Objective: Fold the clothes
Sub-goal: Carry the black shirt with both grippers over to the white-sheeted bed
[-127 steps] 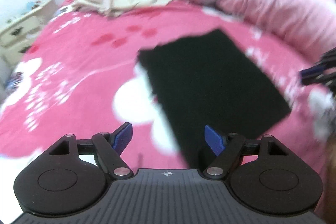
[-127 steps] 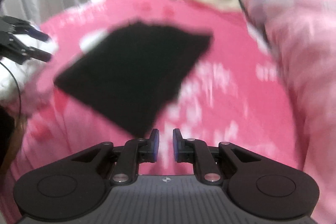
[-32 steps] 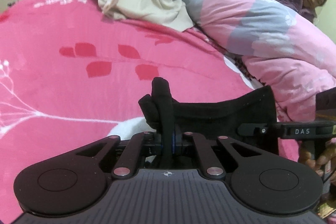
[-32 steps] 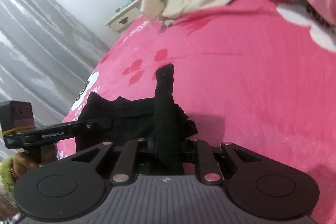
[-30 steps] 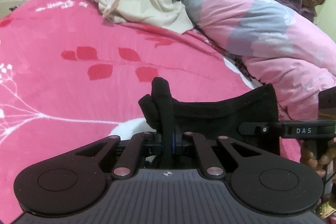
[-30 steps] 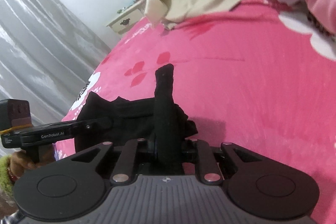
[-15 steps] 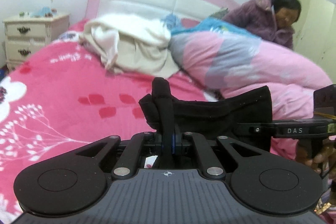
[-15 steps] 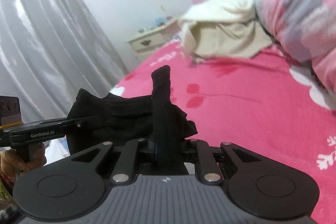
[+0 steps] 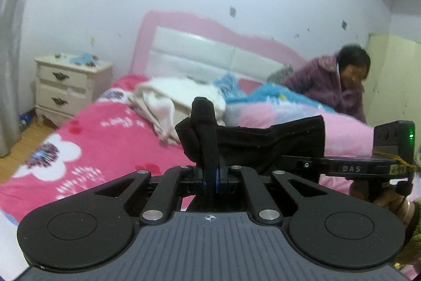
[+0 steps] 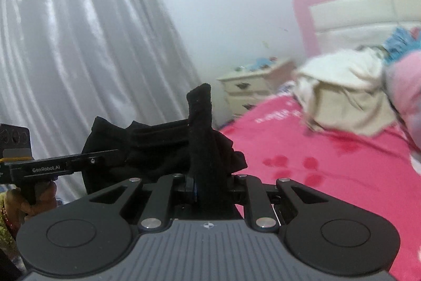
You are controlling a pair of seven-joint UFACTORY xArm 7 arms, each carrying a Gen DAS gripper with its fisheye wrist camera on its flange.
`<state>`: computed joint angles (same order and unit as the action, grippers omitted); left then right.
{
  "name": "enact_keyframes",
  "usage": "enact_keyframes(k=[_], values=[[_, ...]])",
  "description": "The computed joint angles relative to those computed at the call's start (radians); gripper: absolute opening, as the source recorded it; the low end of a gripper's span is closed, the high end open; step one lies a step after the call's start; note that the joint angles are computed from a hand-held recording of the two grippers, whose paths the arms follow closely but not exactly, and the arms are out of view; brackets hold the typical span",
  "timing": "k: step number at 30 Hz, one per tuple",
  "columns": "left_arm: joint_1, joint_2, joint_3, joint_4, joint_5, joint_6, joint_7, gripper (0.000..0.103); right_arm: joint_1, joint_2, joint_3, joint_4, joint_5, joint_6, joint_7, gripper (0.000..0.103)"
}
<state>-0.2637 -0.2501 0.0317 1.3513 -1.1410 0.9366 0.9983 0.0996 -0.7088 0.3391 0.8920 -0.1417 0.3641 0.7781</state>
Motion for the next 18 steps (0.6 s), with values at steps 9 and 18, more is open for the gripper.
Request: enact_keyframes(k=[9, 18], values=[[0.026, -0.120, 0.068, -0.083, -0.007, -0.033, -0.027, 0.004, 0.132, 0.294, -0.033, 0.309, 0.021, 0.054, -0.174, 0.017], [0.035, -0.206, 0.135, -0.218, -0.001, -0.081, -0.120, 0.004, 0.281, 0.585, -0.077, 0.603, 0.111, 0.217, -0.357, 0.017]])
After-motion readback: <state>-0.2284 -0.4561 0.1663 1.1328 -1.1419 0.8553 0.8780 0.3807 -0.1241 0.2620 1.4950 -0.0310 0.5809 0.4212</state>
